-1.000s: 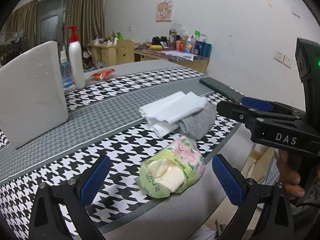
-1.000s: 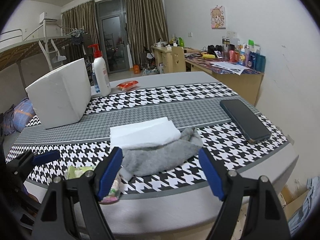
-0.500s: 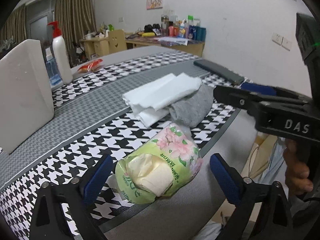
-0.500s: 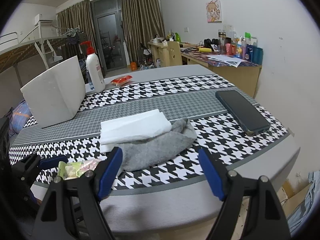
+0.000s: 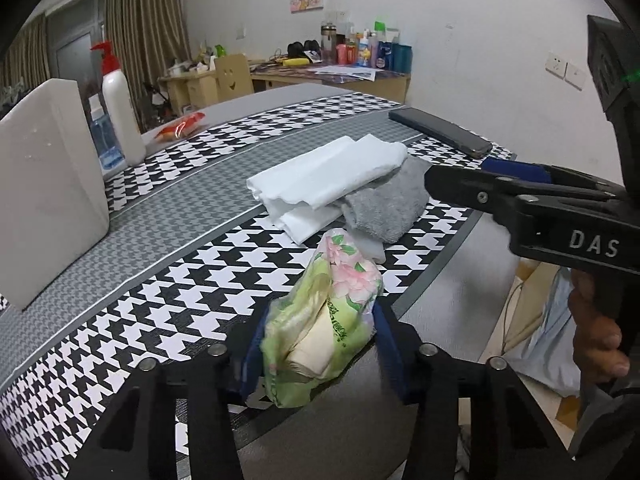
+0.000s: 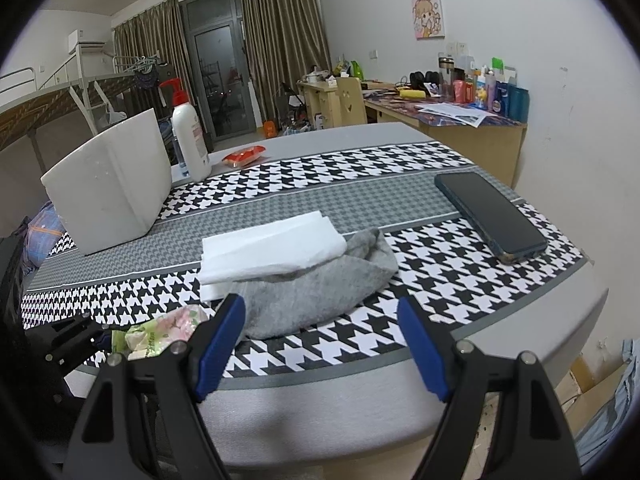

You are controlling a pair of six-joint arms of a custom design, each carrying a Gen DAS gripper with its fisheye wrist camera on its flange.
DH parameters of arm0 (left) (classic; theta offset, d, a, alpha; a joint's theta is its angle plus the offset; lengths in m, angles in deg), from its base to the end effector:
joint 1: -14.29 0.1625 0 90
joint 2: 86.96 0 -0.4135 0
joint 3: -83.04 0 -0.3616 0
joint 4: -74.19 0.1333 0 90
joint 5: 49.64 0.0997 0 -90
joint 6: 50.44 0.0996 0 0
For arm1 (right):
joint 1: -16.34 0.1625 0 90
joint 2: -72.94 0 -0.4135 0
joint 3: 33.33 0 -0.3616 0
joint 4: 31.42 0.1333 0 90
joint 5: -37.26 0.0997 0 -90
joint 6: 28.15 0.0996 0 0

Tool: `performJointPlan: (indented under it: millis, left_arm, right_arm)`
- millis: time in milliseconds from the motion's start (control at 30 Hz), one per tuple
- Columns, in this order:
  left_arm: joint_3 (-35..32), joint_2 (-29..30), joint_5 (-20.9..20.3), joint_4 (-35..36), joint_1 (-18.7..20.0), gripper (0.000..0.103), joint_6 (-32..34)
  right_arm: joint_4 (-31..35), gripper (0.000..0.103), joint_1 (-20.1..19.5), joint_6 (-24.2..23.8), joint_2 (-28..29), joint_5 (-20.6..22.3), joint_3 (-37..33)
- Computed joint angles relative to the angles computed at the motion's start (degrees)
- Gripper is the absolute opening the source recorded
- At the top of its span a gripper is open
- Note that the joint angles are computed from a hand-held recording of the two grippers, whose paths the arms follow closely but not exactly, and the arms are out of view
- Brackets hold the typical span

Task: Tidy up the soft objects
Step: 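Close the left gripper on the floral tissue pack while the right gripper grasps the grey sock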

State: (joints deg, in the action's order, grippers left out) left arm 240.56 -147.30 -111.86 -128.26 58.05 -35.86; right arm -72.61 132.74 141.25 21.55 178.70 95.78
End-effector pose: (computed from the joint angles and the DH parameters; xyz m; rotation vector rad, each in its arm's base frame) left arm -0.0771 -0.3226 0.1043 1.2889 2.3727 -0.5301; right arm 0.1944 -0.2669 0.0152 0.1837 -2.1596 1.1904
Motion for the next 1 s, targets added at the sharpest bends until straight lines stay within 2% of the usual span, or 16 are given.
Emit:
performJointPlan:
  millis: [300,867,1000]
  left_arm:
    - [0.2,-4.0,-1.9,1.2,1.0,0.050,0.5]
    - [-0.4,-8.2,-1.2,2.2,3.2,0.050,0.5]
    - [-0.6,-8.9,-1.0,2.6,3.7,0.050,0.6]
  right_arm:
    - [1.0,0.082,-0.9,0.3,0.4,-1.0,-0.7]
    - [6.1,0.082,-2.3,0.6,3.8,-2.2,-5.2]
    - [8.4,0.077,-3.1,1.0,4.8,-2.3,-7.0]
